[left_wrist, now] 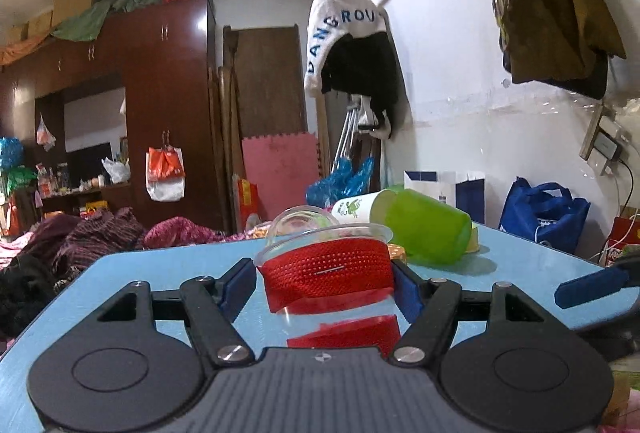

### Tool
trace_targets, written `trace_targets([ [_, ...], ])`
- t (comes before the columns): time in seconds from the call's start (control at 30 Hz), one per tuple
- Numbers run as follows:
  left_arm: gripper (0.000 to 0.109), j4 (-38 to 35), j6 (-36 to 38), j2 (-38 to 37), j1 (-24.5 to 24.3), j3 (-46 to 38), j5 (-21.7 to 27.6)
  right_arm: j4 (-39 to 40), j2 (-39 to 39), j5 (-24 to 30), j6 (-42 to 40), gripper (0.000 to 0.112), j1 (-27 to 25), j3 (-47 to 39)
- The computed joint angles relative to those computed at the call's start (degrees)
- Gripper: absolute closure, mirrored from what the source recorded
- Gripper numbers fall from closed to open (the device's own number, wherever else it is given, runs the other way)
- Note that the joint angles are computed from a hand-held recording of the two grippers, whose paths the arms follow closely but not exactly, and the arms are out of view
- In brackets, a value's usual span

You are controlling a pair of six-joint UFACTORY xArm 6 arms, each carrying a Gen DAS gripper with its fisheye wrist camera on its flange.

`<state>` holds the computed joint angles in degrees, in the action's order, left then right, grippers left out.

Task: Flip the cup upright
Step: 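Turn the cup rim-up with the left tool and lower it onto the table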

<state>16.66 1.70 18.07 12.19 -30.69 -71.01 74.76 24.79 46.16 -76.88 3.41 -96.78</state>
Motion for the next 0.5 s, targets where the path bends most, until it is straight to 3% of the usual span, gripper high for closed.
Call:
trace_targets([
  [0.27,0.034,-2.3,3.7,4.5,-1.0,1.7,-11.1,-0.5,0.0,1.0,0.0,0.010,-0.3,0.1],
  [0.5,0.034,-0.4,5.5,6.0,0.4,3.3,-15.9,0.2,-0.6,0.6,-1.6,0.010,-0.2,0.8],
])
